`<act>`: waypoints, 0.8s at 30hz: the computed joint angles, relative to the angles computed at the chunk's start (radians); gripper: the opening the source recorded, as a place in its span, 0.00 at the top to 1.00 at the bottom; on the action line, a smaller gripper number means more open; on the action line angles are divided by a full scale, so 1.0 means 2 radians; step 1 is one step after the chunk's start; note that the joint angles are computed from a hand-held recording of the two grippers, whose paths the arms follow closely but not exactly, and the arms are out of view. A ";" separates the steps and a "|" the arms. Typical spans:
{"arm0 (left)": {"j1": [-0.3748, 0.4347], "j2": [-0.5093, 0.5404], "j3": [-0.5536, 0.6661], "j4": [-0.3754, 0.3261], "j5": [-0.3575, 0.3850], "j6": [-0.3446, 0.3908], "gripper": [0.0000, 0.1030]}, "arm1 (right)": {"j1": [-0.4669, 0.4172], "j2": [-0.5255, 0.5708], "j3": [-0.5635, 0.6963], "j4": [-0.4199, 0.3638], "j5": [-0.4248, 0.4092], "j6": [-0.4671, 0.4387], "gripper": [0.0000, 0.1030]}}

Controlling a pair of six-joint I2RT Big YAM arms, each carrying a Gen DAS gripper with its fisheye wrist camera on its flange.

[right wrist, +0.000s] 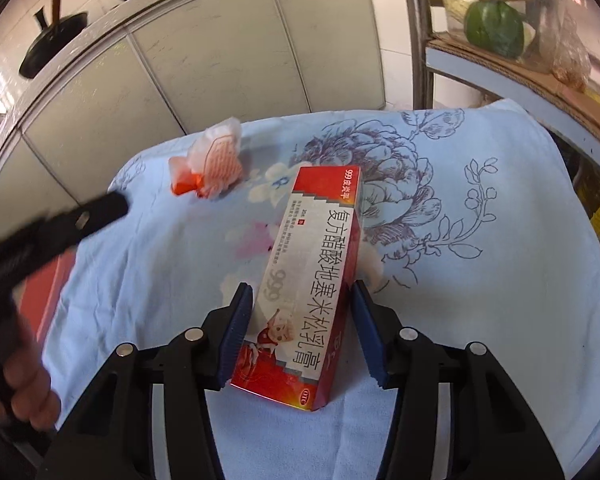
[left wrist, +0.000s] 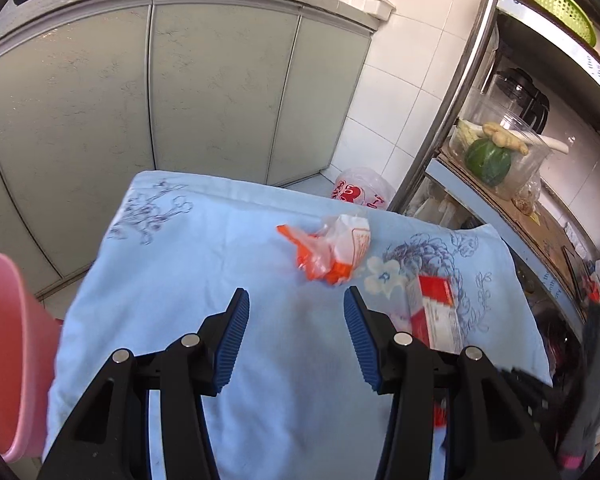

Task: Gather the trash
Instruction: 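Grasp the red-and-white medicine box with the right tool while the left tool grasps the orange-white wrapper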

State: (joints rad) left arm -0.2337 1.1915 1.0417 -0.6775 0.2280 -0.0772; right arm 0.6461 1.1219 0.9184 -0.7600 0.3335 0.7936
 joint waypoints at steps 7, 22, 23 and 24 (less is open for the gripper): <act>-0.031 0.048 0.027 0.018 -0.018 -0.023 0.53 | 0.008 -0.001 -0.005 0.009 0.015 -0.015 0.50; -0.053 0.073 0.031 0.039 -0.056 -0.015 0.71 | -0.001 -0.007 -0.016 0.028 0.001 -0.016 0.49; -0.053 0.070 0.029 0.040 -0.057 -0.012 0.73 | 0.000 -0.007 -0.016 0.029 0.001 -0.016 0.49; -0.052 0.067 0.027 0.039 -0.057 -0.011 0.75 | 0.000 -0.007 -0.016 0.029 0.001 -0.015 0.49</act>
State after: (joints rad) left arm -0.3375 1.3256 1.0952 -0.5986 0.1132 -0.0991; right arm 0.6456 1.1069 0.8863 -0.7014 0.3350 0.7631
